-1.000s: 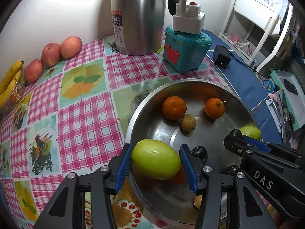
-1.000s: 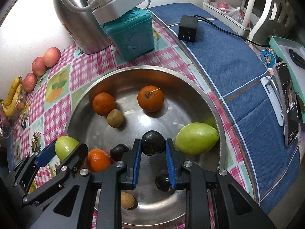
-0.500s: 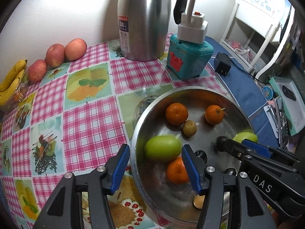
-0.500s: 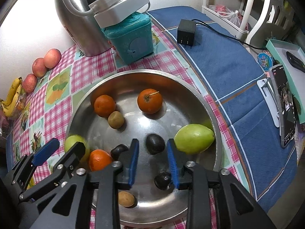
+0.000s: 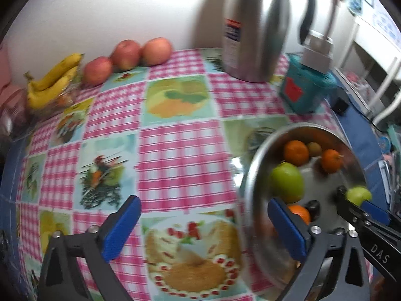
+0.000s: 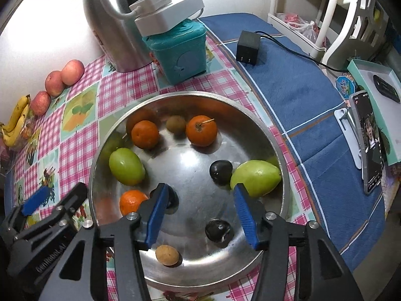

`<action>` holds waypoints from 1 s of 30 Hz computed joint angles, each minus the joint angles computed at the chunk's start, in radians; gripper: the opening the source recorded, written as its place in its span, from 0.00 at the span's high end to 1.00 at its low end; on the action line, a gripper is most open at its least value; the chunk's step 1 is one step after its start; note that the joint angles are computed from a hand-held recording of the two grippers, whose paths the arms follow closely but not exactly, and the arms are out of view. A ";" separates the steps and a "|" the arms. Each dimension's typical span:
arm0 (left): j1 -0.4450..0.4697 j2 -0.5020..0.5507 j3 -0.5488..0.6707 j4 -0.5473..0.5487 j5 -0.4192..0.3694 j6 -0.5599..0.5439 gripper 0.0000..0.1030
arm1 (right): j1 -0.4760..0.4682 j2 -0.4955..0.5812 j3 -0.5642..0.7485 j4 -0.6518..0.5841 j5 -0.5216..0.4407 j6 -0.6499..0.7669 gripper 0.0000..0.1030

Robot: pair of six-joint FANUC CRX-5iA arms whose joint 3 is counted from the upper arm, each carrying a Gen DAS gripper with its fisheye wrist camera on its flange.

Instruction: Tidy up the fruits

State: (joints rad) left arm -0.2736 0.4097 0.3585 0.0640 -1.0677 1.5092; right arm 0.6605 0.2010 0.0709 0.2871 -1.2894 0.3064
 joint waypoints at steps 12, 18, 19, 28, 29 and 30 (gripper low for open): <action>0.059 -0.102 -0.124 -0.042 0.075 0.016 0.00 | 0.060 0.037 0.025 0.047 -0.018 0.042 0.22; 0.054 -0.134 -0.134 -0.161 0.073 0.065 0.00 | 0.099 0.048 0.024 0.069 -0.012 0.057 0.21; 0.052 -0.139 -0.138 -0.173 0.076 0.068 0.00 | 0.109 0.048 0.020 0.081 -0.011 0.054 0.21; 0.019 -0.186 -0.152 -0.293 0.032 0.144 0.00 | 0.162 0.001 -0.038 0.128 0.022 -0.012 0.20; 0.012 -0.189 -0.146 -0.319 0.015 0.166 0.00 | 0.165 0.000 -0.038 0.128 0.018 -0.011 0.20; 0.007 -0.191 -0.142 -0.339 0.000 0.181 0.00 | 0.171 -0.001 -0.039 0.128 0.012 -0.011 0.20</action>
State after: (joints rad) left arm -0.2666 0.2189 0.2164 -0.2751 -1.0675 1.6899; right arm 0.8313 0.1998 0.0318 0.4152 -1.2771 0.2955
